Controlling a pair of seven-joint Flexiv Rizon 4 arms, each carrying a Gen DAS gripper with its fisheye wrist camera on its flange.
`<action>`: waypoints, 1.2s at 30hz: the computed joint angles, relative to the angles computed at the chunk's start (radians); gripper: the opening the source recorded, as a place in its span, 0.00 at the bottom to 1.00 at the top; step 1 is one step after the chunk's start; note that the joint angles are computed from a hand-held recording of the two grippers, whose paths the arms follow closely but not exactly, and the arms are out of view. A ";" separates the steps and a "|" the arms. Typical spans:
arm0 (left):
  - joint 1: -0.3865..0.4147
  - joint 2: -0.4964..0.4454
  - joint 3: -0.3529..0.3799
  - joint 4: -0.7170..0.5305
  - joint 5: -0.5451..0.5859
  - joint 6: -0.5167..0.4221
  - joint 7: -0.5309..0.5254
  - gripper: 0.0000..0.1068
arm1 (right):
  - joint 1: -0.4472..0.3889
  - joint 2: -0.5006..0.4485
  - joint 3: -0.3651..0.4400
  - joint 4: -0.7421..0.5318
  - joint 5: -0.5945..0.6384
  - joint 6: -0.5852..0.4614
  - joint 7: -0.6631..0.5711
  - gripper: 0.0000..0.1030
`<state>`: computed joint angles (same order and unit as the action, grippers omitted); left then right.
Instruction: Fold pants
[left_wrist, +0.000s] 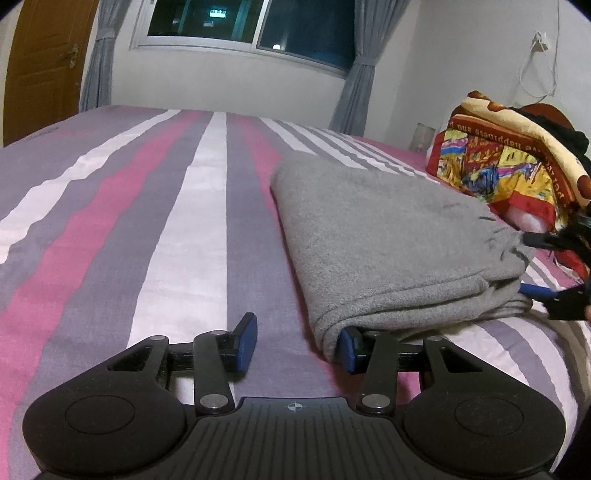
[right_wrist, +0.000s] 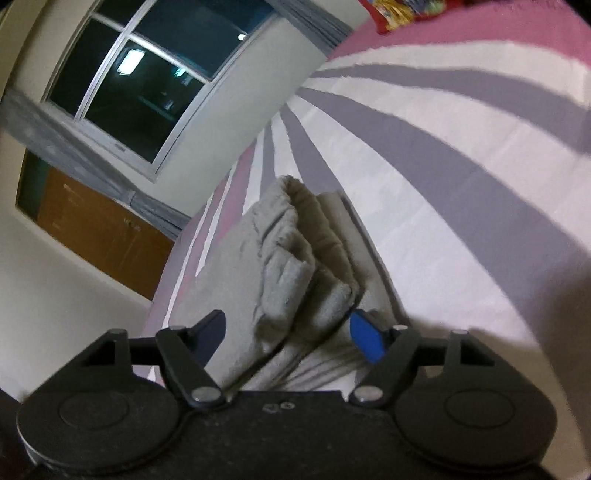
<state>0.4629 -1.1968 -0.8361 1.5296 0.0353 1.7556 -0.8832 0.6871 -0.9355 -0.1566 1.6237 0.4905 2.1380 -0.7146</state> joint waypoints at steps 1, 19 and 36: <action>0.000 -0.002 -0.001 -0.003 -0.001 -0.003 0.000 0.44 | -0.012 -0.005 0.005 -0.018 -0.008 -0.022 0.008 0.70; 0.068 0.050 -0.031 0.060 -0.037 -0.106 0.067 0.47 | 0.150 -0.006 -0.207 0.054 -0.047 -0.121 0.110 0.44; -0.341 -0.021 0.298 -0.560 -0.349 -0.425 0.085 0.67 | 0.218 -0.073 -0.481 -0.066 -0.271 -0.492 -0.157 0.93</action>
<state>0.1223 -1.2179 -0.5385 0.9699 -0.3136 1.3310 -0.7981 0.9055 -1.0081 -0.6374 1.5574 0.2199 1.6462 -0.8721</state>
